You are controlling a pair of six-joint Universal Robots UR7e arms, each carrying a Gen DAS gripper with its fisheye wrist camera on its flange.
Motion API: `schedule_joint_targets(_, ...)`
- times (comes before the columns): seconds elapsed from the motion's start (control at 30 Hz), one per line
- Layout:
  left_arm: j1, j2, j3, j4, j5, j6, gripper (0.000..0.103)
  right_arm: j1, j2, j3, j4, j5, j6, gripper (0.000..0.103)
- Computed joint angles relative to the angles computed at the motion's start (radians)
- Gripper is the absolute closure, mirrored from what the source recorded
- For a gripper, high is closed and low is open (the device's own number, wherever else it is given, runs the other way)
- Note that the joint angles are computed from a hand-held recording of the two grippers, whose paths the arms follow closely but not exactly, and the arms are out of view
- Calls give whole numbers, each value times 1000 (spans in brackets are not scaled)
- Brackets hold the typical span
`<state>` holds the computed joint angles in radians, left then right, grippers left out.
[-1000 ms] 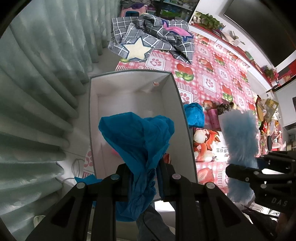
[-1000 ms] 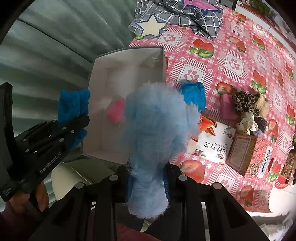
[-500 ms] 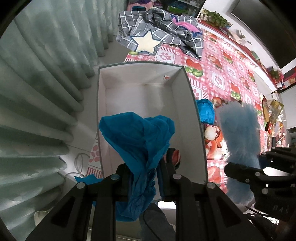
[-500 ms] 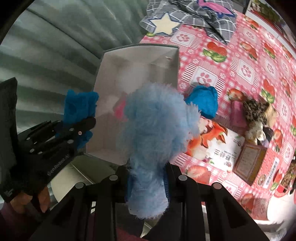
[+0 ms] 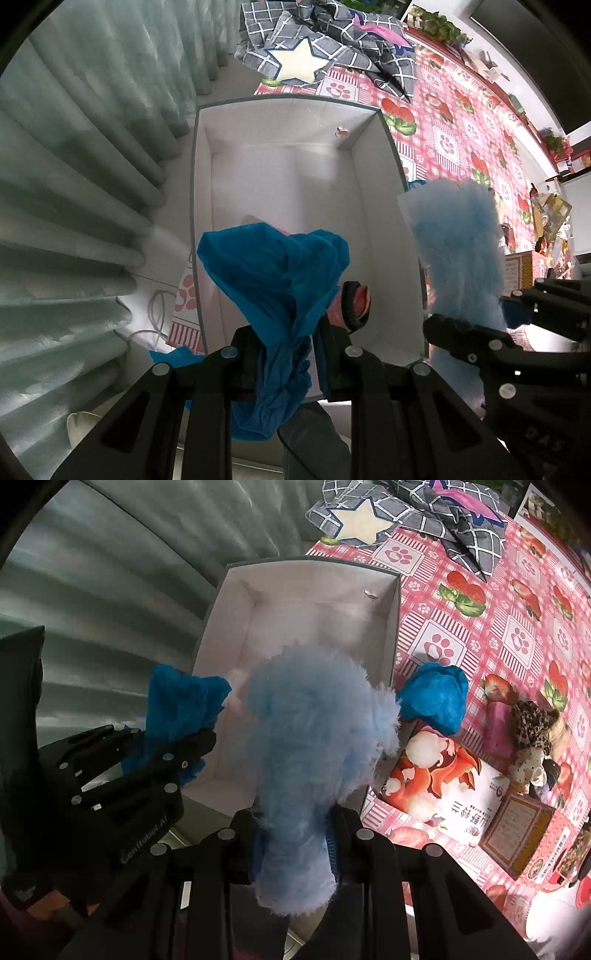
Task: Organize soft objects
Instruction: 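Open both tools to drop the blue bag and fluffy toy into the box, then move both tools back over the pile of soft items on the table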
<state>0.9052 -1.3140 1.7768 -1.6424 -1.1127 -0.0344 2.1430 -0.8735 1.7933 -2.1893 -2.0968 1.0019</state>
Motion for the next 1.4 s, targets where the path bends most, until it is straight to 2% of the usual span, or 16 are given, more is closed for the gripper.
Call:
schedule_joint_targets(0.17,-1,4,5,-4,-5,10,73,-9,4,-2,-5,-1,-6,75)
schedule_joint_targets(0.23,1,4,6,-8,-5,14,63,-11,4,0,-8,-2,-7,75)
schedule_joint_targets(0.3,-1,0,12,-17,12,9,56,-13,6,-3,1,-6,-6,68)
schedule_joint_targets(0.37,1,1,12,-21,20,2,48,-15,3,0,0,-5,-7,67)
schedule_joint_targets(0.43,8,3,5,-18,33,-14,37,-17,-2,4,6,-12,2,57)
schedule_joint_targets(0.5,20,7,-8,-12,31,-32,26,-18,-14,16,-6,-20,9,39)
schedule_joint_targets(0.57,30,12,-23,-1,21,-45,22,-21,-27,33,-40,-22,11,27)
schedule_joint_targets(0.63,35,14,-29,-2,-3,-45,21,-21,-32,40,-62,-21,4,27)
schedule_joint_targets(0.73,29,20,-29,9,11,-55,15,-21,-37,43,-64,-28,10,27)
schedule_joint_targets(0.93,15,25,-32,15,-40,-23,14,-21,-82,80,-58,-44,80,27)
schedule_joint_targets(0.97,10,26,-33,11,-54,-15,12,-19,-94,89,-55,-48,95,27)
schedule_joint_targets(1.0,6,30,-36,12,-70,-8,1,-17,-105,98,-56,-49,104,27)
schedule_joint_targets(1.17,-22,51,-47,6,-141,25,1,-1,-178,148,-46,-66,178,27)
schedule_joint_targets(1.4,-86,100,-53,-18,-218,57,0,44,-345,248,-16,-118,333,27)
